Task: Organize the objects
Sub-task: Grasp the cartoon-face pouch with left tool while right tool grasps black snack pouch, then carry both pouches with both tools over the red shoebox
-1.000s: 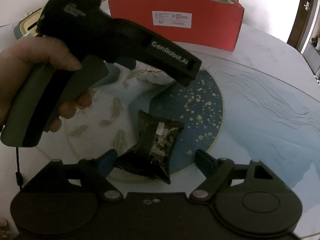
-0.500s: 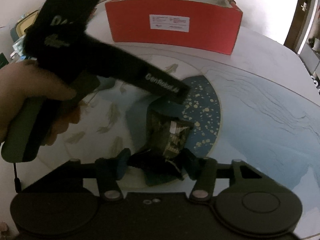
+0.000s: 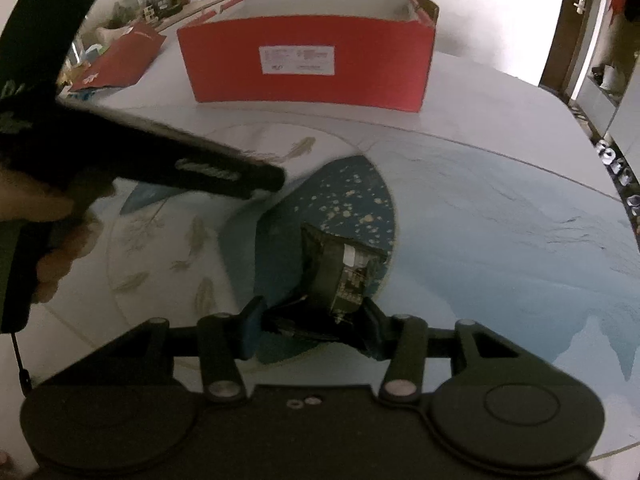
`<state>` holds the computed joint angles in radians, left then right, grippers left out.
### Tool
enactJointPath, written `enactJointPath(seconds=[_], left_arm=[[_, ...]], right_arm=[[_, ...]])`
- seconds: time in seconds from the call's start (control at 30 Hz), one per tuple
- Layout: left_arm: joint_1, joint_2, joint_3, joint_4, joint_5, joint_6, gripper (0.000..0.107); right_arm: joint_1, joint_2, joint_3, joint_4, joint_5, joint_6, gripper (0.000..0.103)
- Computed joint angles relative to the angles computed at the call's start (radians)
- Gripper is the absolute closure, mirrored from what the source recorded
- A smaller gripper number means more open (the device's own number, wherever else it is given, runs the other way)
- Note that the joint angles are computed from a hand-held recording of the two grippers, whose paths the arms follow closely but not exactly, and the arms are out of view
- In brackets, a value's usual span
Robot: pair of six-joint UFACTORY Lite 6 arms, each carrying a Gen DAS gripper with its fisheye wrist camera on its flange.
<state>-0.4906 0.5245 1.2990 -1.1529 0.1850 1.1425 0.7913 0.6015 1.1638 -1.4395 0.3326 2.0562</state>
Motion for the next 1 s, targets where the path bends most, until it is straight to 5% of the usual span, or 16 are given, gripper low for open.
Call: enactJointPath(seconds=[0.5, 1.0], left_arm=[[0.124, -0.292, -0.315, -0.216, 0.124, 0.172, 0.070], [0.198, -0.400, -0.311, -0.016, 0.177, -0.076, 0.070]], right_arm=[[0.060, -0.153, -0.076, 0.120, 0.076, -0.120, 0.055], [0.016, -0.172, 0.059, 0.288, 0.109, -0.437, 0.055]])
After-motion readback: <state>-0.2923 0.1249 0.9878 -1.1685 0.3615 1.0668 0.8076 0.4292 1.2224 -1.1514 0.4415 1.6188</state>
